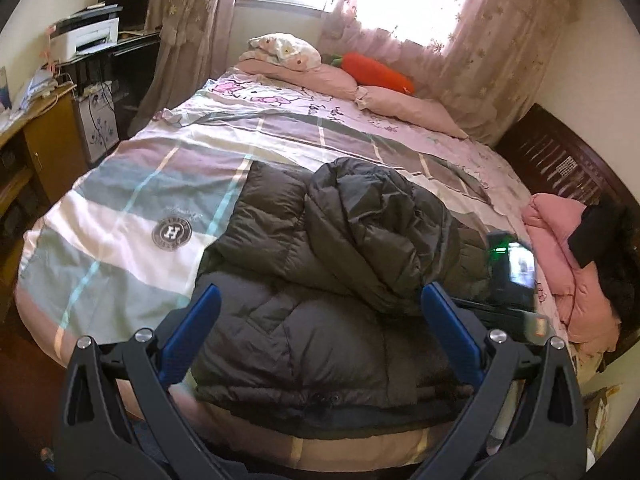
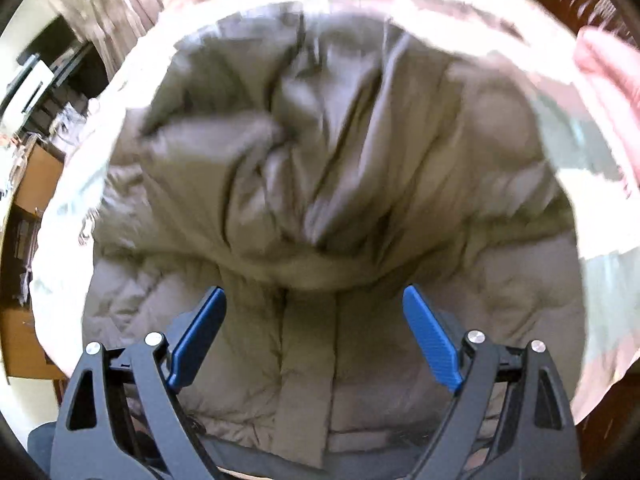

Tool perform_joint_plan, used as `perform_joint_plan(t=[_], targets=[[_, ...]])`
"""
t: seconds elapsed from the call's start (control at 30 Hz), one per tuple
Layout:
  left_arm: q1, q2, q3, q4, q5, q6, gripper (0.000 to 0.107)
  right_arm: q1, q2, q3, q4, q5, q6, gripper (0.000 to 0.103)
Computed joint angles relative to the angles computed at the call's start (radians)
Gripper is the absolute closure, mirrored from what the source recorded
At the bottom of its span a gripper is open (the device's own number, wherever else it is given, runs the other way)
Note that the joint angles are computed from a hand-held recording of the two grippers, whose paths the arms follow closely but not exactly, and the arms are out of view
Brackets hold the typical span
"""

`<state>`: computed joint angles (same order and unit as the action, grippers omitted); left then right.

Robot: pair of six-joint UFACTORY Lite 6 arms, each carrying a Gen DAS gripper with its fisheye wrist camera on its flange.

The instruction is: Fold large clothes

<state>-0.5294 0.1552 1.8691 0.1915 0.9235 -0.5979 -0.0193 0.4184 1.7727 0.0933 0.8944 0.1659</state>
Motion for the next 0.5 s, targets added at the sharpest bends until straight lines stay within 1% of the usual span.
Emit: perform_joint_plan(t=[0.1, 0.17, 0.23, 0.27, 0.37, 0.4, 0.47, 0.5], targets=[[-0.019, 0.133, 0.197, 0.024, 0.085, 0.013, 0.006, -0.013, -0.031, 0.02, 0.044, 0.003, -0.045, 0.013], [-0.033, 0.187, 0.263, 0.036, 0.108, 0.02, 0.006, -0.019, -0.05, 0.013, 0.085, 0.01, -0.074, 0.013], [-0.043, 0.205, 0.262, 0.041, 0.105, 0.013, 0.006, -0.032, -0.036, 0.038, 0.124, 0.035, -0.099, 0.013], [-0.045, 0.202, 0.227, 0.035, 0.089, 0.01, 0.006, -0.033, -0.034, 0.042, 0.134, 0.045, -0.099, 0.013], [-0.034, 0.219, 0.19, 0.01, 0.086, 0.009, 0.006, -0.052, 0.002, 0.062, 0.171, 0.077, -0.11, 0.012], [-0.027, 0.228, 0.19, -0.001, 0.087, 0.012, 0.006, -0.032, -0.022, 0.022, 0.165, 0.061, -0.086, 0.012], [-0.017, 0.274, 0.243, -0.004, 0.111, 0.01, 0.006, -0.038, -0.025, 0.019, 0.178, 0.056, -0.093, 0.012], [-0.017, 0.308, 0.295, 0.006, 0.139, 0.007, 0.006, -0.042, -0.026, 0.021, 0.179, 0.051, -0.095, 0.012]])
